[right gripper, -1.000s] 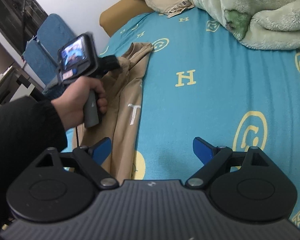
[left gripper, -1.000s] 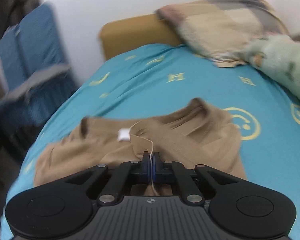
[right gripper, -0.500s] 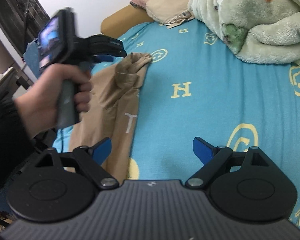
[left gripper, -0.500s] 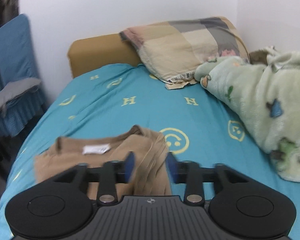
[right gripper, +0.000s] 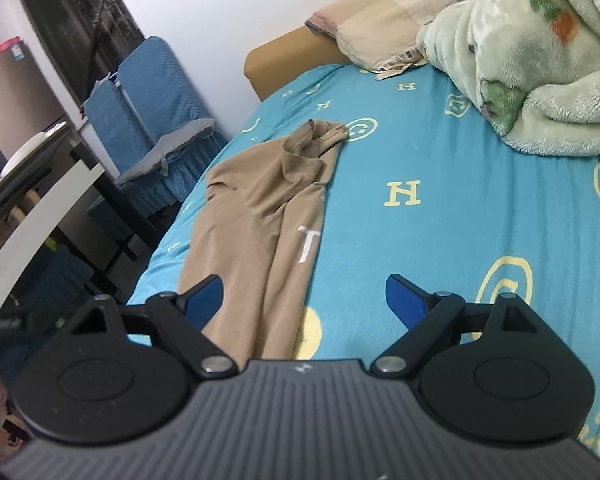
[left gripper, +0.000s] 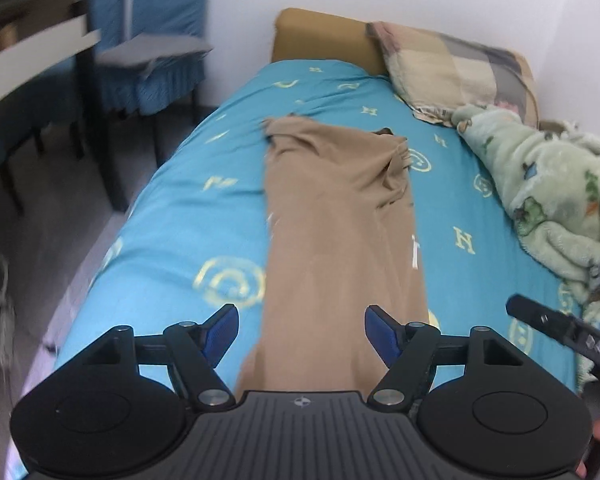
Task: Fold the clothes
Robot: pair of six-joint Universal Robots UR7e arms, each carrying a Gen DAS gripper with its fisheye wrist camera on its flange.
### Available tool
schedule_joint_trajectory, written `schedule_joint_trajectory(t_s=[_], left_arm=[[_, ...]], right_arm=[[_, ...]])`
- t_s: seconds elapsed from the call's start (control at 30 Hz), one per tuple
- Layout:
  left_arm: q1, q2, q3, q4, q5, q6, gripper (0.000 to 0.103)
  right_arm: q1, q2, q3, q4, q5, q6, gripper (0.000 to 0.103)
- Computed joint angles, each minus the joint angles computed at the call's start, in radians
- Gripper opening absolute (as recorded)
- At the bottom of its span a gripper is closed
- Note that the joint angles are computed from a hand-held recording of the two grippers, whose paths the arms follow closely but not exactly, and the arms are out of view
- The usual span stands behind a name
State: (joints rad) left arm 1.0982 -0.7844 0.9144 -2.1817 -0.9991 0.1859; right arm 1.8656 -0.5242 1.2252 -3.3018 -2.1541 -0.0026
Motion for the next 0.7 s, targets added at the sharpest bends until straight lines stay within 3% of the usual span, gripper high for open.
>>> schedule_joint_trajectory(t_s=[0.17, 0.33, 0.57, 0.7], left_arm=[[0.009, -0.141, 0.176, -0.013, -0.001, -0.028, 0.077], [0.031, -0.210, 0.265, -0.008, -0.048, -0.064, 0.079], [0.063, -0.219, 0.265, 0.096, -0.046, -0.183, 0.080], [0.084, -0.203, 0.234, 0.154, -0.056, -0.268, 0.081]], right_arm=[[0.037, -0.049, 0.098, -0.027, -0.035, 0.045, 0.089], [0.064, -0.096, 0.181, 0.014, -0.057, 0.149, 0.089], [0.081, -0.098, 0.208, 0.120, -0.071, 0.231, 0.089], [0.070, -0.111, 0.234, 0.141, -0.009, 0.305, 0.089]])
